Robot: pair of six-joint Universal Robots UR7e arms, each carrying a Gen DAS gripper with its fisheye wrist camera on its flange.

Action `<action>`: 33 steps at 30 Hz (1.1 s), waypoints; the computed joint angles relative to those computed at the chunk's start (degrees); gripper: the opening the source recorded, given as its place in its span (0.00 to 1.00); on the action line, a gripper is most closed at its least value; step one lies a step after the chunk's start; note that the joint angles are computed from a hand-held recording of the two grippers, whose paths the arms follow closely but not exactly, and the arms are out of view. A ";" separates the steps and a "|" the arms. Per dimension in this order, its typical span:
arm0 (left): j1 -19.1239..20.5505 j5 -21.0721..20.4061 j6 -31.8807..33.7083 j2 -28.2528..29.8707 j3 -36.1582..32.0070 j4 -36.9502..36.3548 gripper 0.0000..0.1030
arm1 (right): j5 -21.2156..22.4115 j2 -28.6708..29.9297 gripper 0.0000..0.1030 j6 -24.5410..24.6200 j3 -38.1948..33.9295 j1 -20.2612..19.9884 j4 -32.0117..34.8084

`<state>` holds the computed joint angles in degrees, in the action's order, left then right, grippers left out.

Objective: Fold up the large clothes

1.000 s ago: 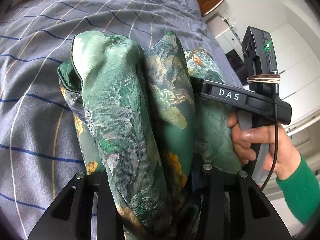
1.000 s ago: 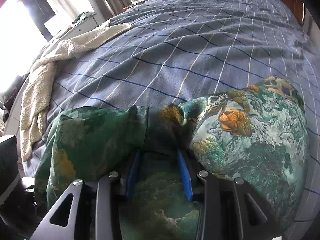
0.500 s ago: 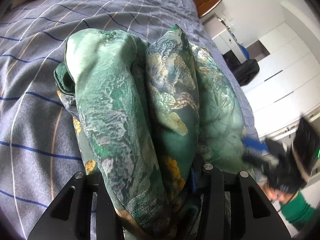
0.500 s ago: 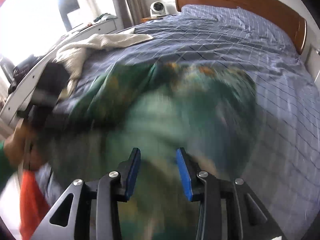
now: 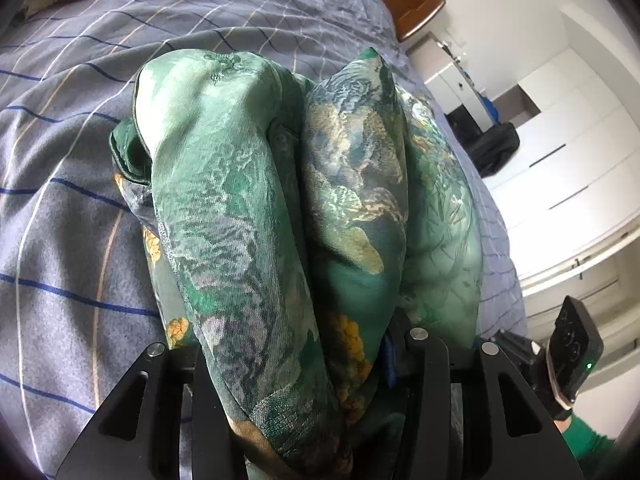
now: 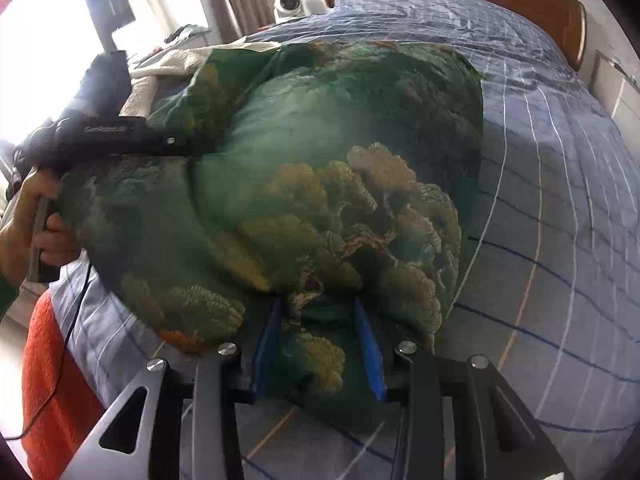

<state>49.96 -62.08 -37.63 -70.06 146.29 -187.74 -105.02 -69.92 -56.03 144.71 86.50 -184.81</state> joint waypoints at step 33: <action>15.61 -23.28 7.18 -2.54 0.54 -13.13 0.92 | 4.48 8.03 0.37 3.13 0.41 12.07 -3.90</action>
<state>65.57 -85.36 -30.45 -72.60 146.83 -200.86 -100.54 -61.90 -52.90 145.12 98.57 -188.71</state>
